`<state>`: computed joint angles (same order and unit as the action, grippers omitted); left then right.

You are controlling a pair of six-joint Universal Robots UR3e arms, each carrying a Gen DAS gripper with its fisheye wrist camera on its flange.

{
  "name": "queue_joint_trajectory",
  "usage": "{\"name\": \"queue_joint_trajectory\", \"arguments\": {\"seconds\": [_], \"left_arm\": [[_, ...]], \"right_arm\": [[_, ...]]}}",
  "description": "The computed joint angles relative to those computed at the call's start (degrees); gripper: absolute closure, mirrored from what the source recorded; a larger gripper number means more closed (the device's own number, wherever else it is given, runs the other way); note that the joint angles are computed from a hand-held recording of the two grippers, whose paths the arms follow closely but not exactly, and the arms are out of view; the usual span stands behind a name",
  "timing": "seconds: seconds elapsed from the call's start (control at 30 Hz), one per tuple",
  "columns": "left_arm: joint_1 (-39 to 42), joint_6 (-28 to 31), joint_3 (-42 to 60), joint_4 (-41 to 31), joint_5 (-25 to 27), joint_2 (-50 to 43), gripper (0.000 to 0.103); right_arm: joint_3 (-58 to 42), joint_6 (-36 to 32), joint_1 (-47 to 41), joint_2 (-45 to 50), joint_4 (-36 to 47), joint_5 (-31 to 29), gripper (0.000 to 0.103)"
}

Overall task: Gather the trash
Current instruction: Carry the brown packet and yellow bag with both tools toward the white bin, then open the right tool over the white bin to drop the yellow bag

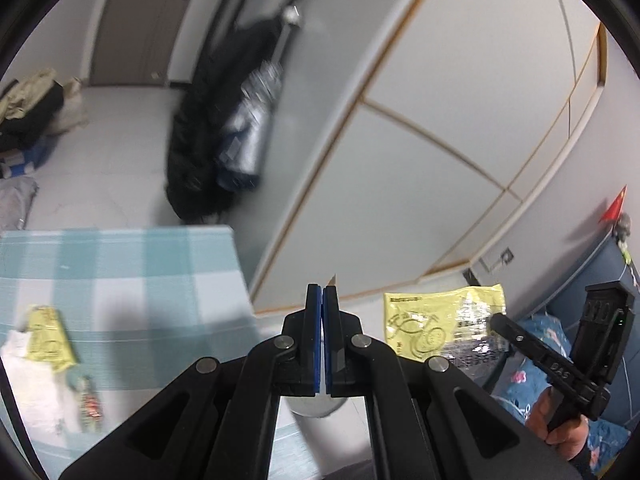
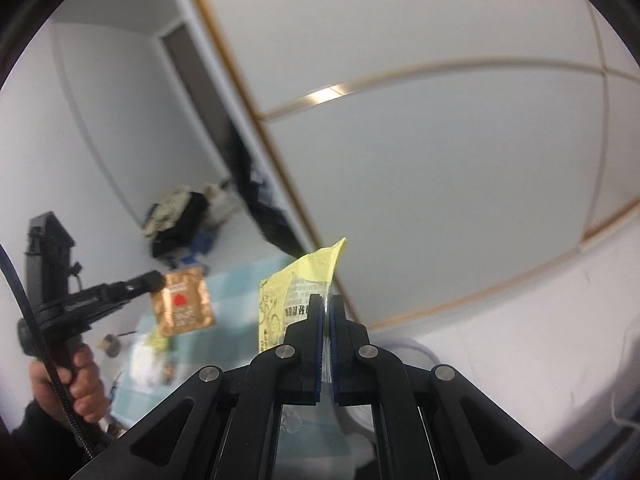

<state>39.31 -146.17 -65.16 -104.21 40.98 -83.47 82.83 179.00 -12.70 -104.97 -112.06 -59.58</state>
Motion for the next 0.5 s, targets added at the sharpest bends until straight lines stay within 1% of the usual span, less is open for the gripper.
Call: {"name": "queue_joint_trajectory", "arguments": {"seconds": [0.1, 0.23, 0.3, 0.37, 0.43, 0.5], "left_arm": [[-7.26, -5.73, -0.32, 6.69, 4.25, -4.11, 0.103], [-15.42, -10.27, 0.42, 12.10, 8.77, -10.16, 0.103], [-19.02, -13.40, 0.28, 15.53, 11.92, -12.44, 0.103], [-21.52, -14.56, 0.03, 17.36, 12.73, -15.07, 0.103], [-23.91, -15.78, 0.05, 19.09, 14.60, -17.20, 0.103], [-25.76, -16.63, 0.36, 19.53, 15.48, -19.26, 0.103]], "right_arm": [[4.35, 0.05, -1.96, 1.56, -1.46, -2.10, 0.100], [9.60, 0.36, -4.79, 3.78, -3.97, -2.66, 0.100], [12.11, 0.21, -5.57, 6.20, -6.70, -3.46, 0.100], [13.63, 0.37, -5.30, 9.26, -9.07, -4.72, 0.100], [15.96, -0.31, -5.86, 11.02, -10.61, -4.63, 0.100], [18.14, -0.07, -5.52, 13.00, -13.50, -5.91, 0.100]]}}
